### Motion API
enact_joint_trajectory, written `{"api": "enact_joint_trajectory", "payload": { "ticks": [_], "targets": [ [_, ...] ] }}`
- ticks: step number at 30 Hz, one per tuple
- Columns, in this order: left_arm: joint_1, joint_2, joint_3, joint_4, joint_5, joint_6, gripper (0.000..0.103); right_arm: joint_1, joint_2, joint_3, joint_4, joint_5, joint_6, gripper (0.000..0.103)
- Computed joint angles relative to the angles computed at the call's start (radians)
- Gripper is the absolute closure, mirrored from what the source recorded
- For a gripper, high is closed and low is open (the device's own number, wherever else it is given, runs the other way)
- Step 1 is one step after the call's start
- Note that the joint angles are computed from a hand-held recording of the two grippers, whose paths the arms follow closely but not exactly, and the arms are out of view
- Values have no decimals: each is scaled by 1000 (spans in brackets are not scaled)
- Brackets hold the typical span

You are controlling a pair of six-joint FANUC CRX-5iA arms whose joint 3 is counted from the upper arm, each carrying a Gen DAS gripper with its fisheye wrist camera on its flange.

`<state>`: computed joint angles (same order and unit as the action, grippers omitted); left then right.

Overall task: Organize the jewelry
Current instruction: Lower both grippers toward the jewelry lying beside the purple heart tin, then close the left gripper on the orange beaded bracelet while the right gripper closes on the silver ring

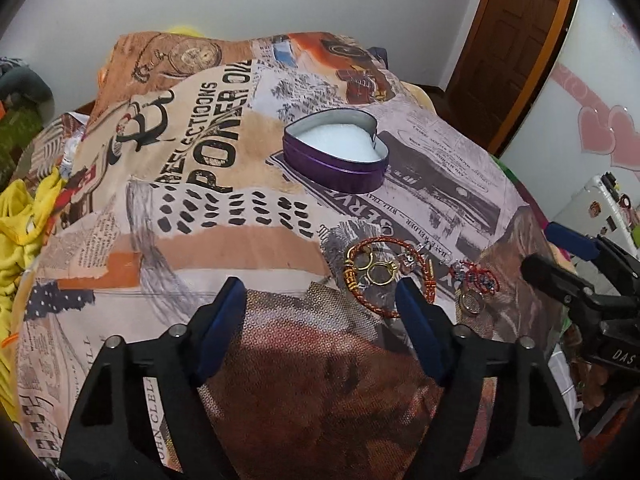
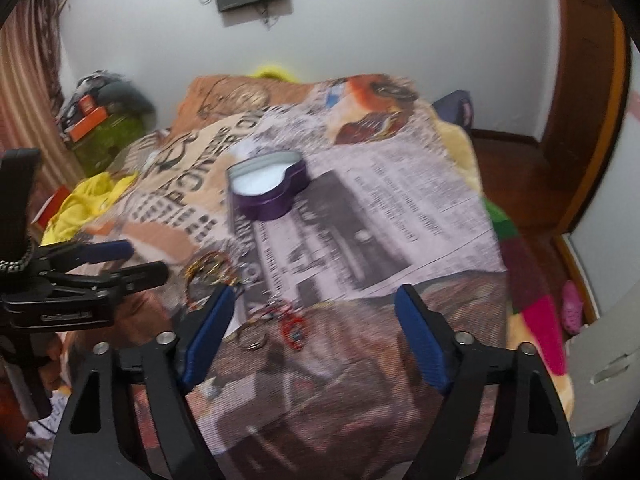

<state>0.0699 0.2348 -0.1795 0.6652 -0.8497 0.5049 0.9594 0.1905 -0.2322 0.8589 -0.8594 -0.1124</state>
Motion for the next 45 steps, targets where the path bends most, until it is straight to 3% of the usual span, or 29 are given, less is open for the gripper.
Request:
{"api": "enact_joint_trajectory", "payload": {
  "ticks": [4,13,20,27,31,36,40,45],
  "targets": [
    [6,-1,10,-11,-39,2,44,-4,11,16,-51,49,67,47],
    [11,22,54,-49,-150,50,46,-5,44,54,-150,106,192,62],
    [-6,36,68,-77,-154,61,49,-15,65,74,-210,120,240,68],
    [-25,75,113,-111,-129,89,70,-19,72,65,-176,131,220,83],
    [-38,104,146,-132,-129,105,80,-19,66,52,-162,144,207,83],
    [-55,112,152,-148,-107,107,85,-22,64,44,-153,153,199,83],
    [-59,113,152,-159,-86,120,97,-23,62,42,-149,154,192,83],
    [-54,107,146,-151,-87,120,98,-23,60,42,-143,147,184,83]
  ]
}}
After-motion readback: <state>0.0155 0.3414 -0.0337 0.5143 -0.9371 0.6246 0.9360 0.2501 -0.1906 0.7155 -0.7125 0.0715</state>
